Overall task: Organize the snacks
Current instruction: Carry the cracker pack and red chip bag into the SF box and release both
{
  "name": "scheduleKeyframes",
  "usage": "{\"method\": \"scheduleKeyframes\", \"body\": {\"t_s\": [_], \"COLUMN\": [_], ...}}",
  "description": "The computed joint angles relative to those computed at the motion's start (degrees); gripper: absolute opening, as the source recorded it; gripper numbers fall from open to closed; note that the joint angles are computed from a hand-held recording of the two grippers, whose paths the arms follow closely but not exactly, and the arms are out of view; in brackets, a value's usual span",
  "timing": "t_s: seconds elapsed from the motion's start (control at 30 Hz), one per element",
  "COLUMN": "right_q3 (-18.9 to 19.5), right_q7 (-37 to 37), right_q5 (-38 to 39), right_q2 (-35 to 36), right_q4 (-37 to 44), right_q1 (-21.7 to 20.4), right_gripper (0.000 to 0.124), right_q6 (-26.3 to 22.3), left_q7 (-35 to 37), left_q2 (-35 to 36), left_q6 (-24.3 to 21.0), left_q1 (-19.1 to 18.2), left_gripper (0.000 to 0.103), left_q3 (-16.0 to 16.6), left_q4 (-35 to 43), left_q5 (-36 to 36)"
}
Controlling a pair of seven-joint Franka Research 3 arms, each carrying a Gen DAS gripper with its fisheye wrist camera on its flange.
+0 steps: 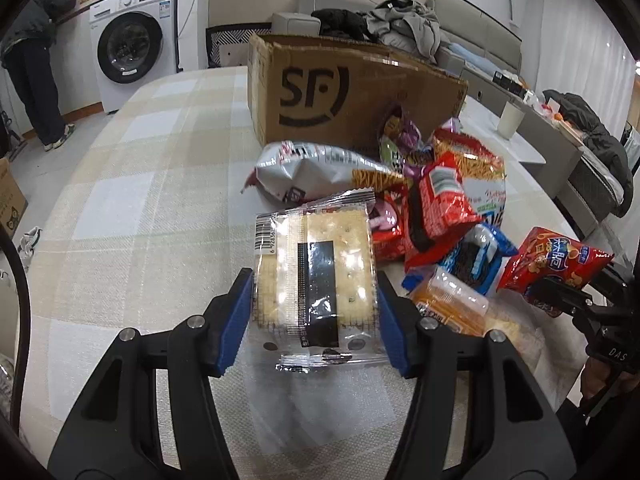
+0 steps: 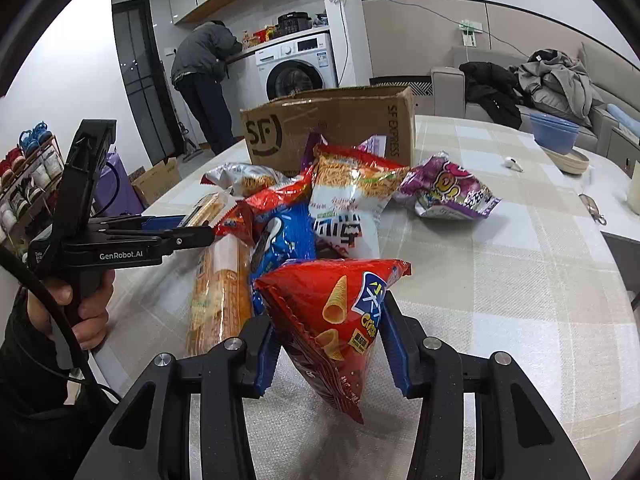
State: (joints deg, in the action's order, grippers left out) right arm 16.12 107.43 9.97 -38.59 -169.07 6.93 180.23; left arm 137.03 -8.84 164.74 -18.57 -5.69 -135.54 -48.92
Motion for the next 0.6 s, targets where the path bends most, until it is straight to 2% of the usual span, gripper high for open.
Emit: {"method": "scheduleKeyframes", "body": {"t_s": [0.23, 0.5, 0.6], "right_q3": [0.7, -0.2, -0.8], "right_q7": [0.1, -2.2, -3.8], "right_q5": [0.3, 2.1, 2.7], "right_q2": [-2.0, -1.8, -1.1], "right_q4": [-0.4, 0.6, 1.8], "right_q1": [-1.2, -0.9, -0.9], "right_gripper": [0.046, 0.046, 0.046], "right_q6": [3.3, 8.1, 8.8], "left_q7": [1.5, 0.4, -0.1], "left_q2": [-3.1, -6.2, -7.0], "left_q6": [0.6, 2.8, 2.4], "left_q1": [-1.2, -3.7, -4.9], "left_gripper": [0.055, 0.055, 0.055], "left_q3": [1.6, 3.1, 4.3], "left_q4": [-0.4, -0.6, -0.2], "left_q5": [-2.7, -0.2, 0.5]}}
